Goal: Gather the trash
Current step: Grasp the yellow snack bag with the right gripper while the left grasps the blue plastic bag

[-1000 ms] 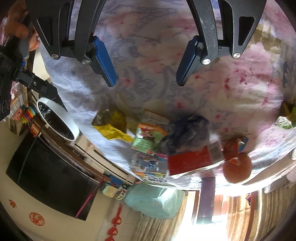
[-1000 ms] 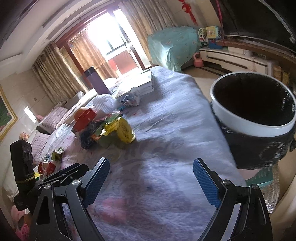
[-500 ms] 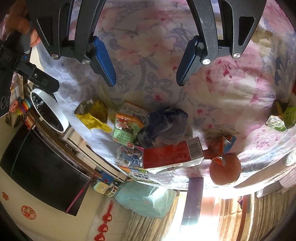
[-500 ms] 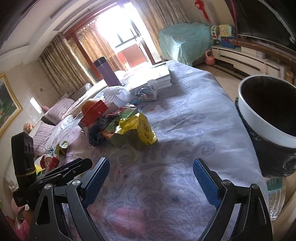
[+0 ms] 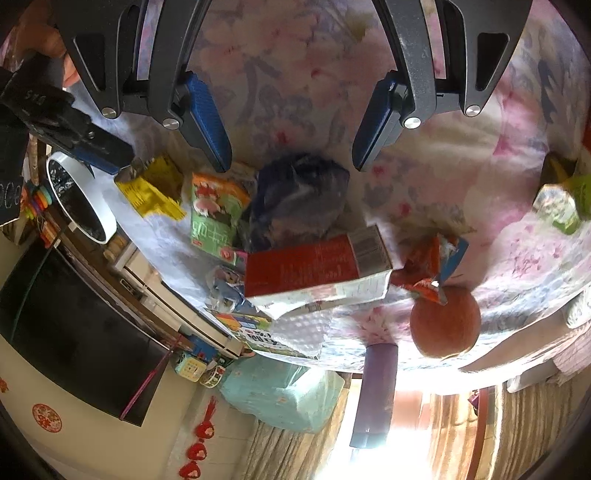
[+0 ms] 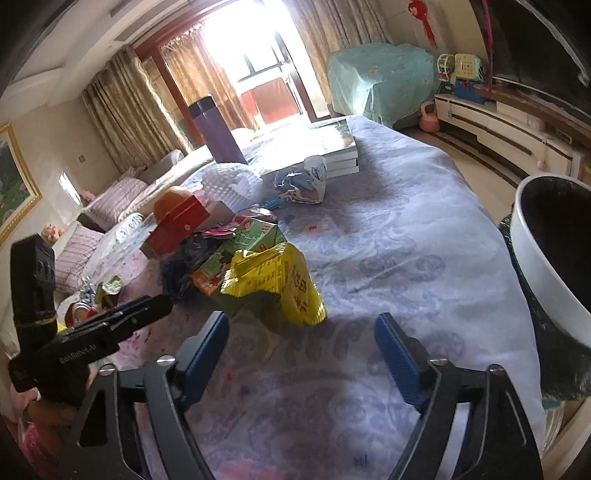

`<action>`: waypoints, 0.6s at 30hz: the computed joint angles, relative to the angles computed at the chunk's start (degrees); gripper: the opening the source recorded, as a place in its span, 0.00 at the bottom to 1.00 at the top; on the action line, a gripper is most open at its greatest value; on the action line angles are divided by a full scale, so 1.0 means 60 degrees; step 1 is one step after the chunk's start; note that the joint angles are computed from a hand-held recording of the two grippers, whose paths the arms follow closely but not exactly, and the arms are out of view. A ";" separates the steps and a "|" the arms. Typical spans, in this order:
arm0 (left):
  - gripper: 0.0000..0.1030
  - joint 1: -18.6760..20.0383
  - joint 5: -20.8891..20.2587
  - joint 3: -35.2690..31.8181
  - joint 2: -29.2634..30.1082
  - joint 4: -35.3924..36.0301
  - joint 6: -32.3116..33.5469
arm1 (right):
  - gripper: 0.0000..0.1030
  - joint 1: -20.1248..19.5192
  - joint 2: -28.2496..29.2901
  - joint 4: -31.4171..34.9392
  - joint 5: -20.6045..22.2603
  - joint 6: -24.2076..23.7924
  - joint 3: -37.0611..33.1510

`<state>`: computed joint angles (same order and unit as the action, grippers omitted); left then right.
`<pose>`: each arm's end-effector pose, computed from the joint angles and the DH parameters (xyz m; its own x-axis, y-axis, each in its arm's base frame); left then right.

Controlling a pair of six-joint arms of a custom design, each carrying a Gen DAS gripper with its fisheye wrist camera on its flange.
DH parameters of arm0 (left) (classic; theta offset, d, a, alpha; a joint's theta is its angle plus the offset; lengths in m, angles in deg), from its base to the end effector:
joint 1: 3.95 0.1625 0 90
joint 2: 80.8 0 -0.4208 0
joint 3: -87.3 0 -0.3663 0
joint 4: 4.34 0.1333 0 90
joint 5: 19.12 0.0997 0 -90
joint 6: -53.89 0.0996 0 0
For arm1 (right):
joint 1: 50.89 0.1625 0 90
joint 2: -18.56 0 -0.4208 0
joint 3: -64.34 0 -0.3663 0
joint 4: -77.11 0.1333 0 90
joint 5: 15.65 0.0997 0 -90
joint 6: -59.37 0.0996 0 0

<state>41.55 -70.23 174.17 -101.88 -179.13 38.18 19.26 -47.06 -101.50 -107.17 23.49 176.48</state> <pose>-0.3246 -0.6097 -0.0611 -0.8518 0.2022 -0.4833 0.4489 0.7574 -0.4741 -0.0695 -0.5772 0.2729 -0.9046 -0.1205 0.4088 -0.3434 0.7743 -0.5316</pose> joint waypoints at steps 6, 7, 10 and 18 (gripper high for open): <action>0.64 0.0207 -0.0035 -0.0757 0.0428 0.0034 0.0426 | 0.45 0.0162 0.0482 0.0238 -0.0483 -0.0111 -0.0550; 0.61 0.0238 -0.0080 -0.0820 0.0471 0.0024 0.0508 | 0.33 0.0173 0.0516 0.0257 -0.0523 -0.0137 -0.0579; 0.36 0.0371 -0.0425 -0.1049 0.0553 0.0205 0.0649 | 0.13 0.0197 0.0539 0.0300 -0.0563 -0.0181 -0.0589; 0.11 0.0332 -0.0686 -0.0622 0.0395 -0.0279 0.0787 | 0.11 0.0072 0.0194 0.0174 -0.0235 -0.0185 -0.0200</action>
<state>43.54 -74.35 170.43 -99.52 -180.81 42.90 19.69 -45.90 -100.46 -108.58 22.38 175.28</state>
